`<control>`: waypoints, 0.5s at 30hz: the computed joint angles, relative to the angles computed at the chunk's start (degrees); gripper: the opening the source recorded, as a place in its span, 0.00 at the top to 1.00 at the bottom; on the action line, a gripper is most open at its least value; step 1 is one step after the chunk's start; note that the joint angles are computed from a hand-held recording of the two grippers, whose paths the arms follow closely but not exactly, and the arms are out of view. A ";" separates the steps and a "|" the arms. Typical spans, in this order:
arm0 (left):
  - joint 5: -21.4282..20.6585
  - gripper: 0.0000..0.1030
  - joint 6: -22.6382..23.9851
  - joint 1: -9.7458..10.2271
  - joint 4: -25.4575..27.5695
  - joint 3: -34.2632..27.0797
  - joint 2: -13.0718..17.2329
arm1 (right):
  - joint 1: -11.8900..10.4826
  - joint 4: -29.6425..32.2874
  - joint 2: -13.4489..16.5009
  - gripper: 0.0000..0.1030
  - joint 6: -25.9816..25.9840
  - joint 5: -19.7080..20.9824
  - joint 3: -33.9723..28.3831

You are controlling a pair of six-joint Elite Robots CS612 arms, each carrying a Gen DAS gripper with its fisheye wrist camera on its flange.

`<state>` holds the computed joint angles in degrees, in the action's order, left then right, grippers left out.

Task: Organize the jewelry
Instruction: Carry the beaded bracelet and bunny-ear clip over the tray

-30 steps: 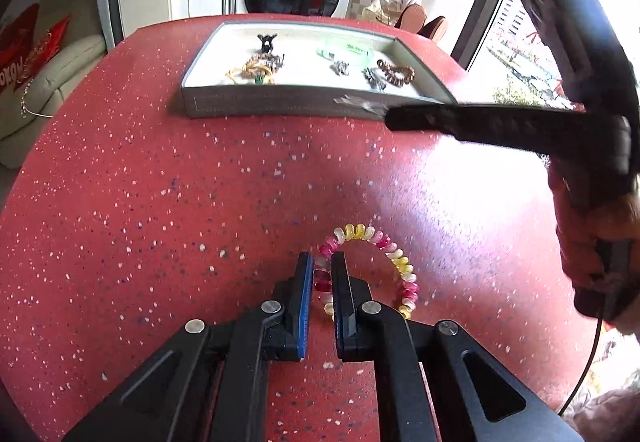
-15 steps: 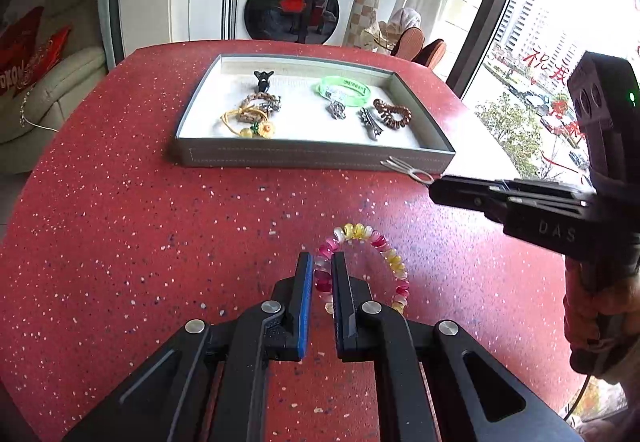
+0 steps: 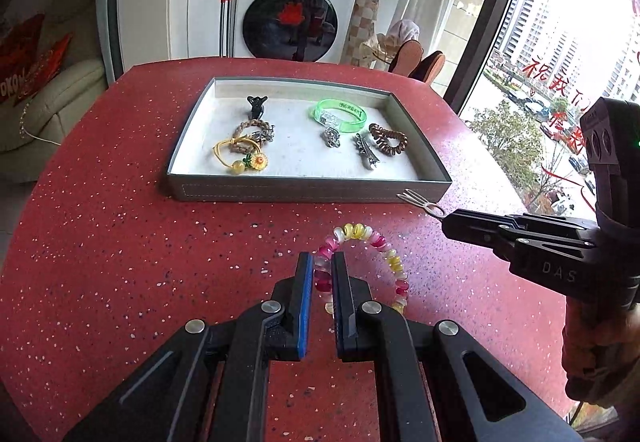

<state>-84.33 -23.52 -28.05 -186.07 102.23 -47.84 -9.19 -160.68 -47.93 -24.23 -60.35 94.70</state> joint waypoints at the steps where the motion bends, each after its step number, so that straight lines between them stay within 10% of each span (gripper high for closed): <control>1: -0.01 0.74 0.05 -0.01 0.03 -0.08 0.01 | -0.03 -0.04 0.00 0.92 0.11 0.02 0.00; 15: 1.28 0.74 1.14 0.63 -0.82 -1.98 -0.09 | -0.44 -1.30 0.20 0.92 1.79 0.22 -0.79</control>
<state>-83.05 -22.38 -27.41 -186.89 100.24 -47.93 -9.62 -161.99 -47.73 -22.43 -60.13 93.91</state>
